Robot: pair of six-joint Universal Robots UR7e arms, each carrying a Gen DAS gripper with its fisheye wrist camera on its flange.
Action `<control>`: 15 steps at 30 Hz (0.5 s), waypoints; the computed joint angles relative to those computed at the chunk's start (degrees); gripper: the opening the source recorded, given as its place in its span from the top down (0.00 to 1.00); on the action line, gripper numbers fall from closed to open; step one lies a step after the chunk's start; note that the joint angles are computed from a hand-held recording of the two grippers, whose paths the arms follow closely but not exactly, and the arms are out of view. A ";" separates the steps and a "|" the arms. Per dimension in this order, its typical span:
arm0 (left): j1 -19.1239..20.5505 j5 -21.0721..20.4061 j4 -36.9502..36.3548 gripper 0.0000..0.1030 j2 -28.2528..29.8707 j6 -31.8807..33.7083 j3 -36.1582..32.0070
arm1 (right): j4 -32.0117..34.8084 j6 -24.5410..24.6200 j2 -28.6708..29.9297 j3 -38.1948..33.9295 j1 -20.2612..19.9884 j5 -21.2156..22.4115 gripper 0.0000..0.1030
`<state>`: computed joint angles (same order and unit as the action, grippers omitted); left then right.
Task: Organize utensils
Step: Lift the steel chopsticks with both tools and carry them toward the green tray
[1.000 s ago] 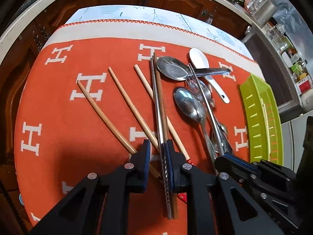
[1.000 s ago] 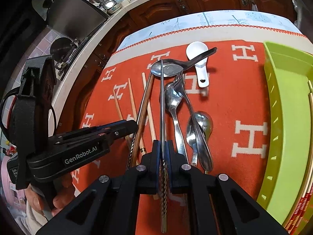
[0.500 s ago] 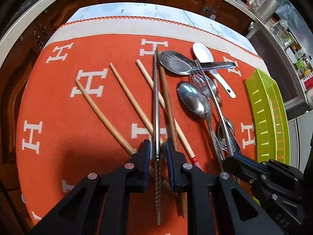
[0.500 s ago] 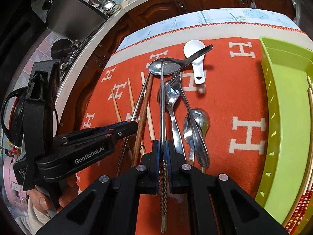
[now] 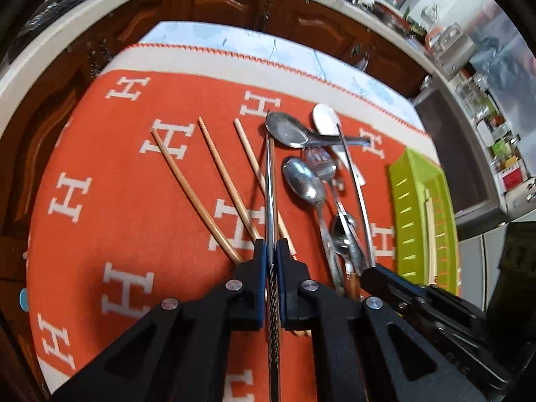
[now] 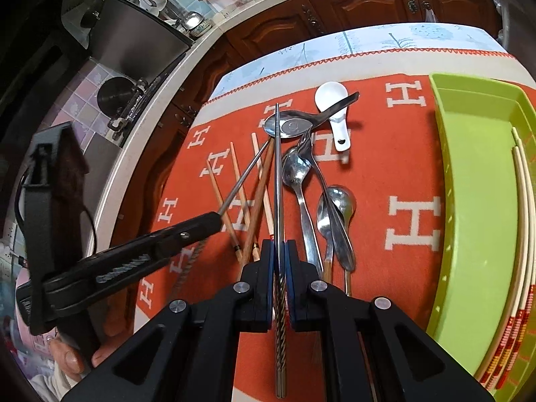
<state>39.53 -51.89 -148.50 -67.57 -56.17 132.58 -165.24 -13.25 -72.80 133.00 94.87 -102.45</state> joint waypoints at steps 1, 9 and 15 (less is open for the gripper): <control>-0.77 0.26 0.12 0.97 -0.60 -0.84 0.44 | 0.22 -0.11 -0.73 0.33 -0.03 0.18 0.94; -6.56 1.77 2.13 0.97 -3.29 -5.54 1.78 | 1.06 -0.80 -7.20 3.70 -0.34 1.20 0.94; -9.90 1.30 -0.44 0.97 0.30 -3.70 -0.74 | 2.12 -0.72 -12.88 5.15 -1.94 1.06 0.94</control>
<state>29.63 -50.59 -148.94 -67.26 -59.87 131.84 -163.12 -13.97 -85.68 138.16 92.93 -101.40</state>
